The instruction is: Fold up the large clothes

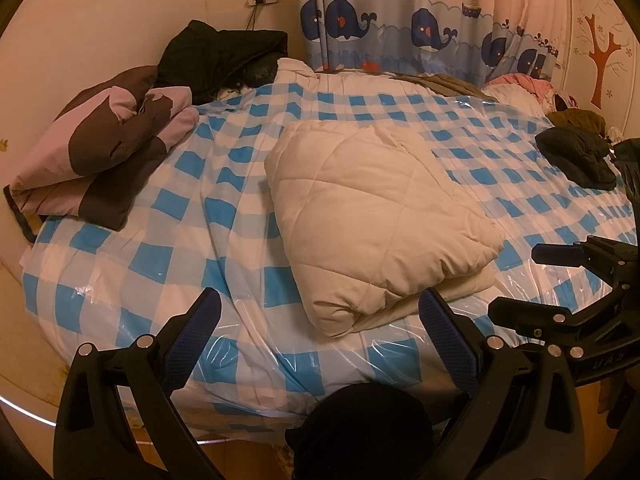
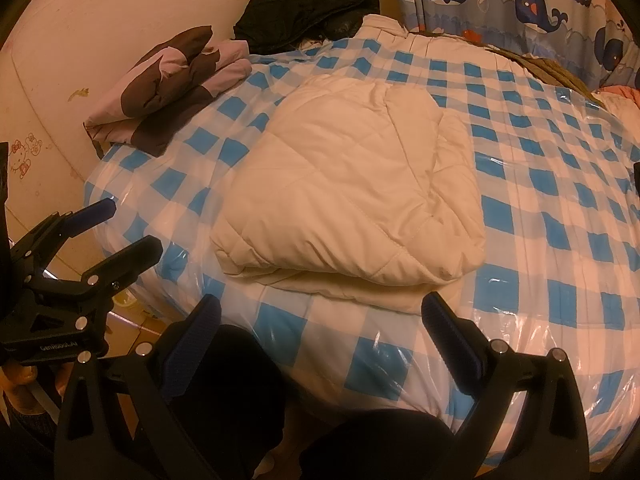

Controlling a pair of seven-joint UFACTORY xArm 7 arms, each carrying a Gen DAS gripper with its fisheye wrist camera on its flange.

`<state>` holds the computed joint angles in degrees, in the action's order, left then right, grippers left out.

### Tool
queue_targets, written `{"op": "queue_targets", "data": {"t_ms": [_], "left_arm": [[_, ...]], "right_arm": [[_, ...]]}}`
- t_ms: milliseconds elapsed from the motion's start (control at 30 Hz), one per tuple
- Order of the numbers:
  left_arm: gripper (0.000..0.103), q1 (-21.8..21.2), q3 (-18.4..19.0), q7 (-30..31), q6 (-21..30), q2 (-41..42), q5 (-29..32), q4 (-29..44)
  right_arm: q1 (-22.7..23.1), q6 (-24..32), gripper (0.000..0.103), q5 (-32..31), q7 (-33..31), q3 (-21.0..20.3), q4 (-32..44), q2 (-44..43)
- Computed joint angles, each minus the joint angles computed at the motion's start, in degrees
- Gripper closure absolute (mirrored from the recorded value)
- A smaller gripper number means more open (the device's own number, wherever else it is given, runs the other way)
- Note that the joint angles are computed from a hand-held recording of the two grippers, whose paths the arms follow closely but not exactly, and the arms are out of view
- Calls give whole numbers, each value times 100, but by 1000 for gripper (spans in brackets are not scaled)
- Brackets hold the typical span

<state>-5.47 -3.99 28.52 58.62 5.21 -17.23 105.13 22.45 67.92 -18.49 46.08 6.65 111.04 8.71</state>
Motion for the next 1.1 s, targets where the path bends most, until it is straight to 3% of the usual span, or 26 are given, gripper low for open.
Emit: {"op": "queue_targets", "data": {"t_ms": [233, 467, 633, 1100], "left_arm": [[8, -5, 2, -104, -20, 0, 20, -25], [8, -16, 2, -81, -425, -74, 21, -262], [8, -52, -1, -195, -205, 71, 307, -117], [8, 4, -7, -199, -45, 107, 168, -64]], "right_arm": [[41, -39, 7, -25, 77, 30, -120, -46], [43, -98, 7, 10, 130, 79, -323, -170], [20, -79, 7, 31, 107, 95, -317, -185], [-36, -74, 7, 160, 19, 127, -411, -274]]}}
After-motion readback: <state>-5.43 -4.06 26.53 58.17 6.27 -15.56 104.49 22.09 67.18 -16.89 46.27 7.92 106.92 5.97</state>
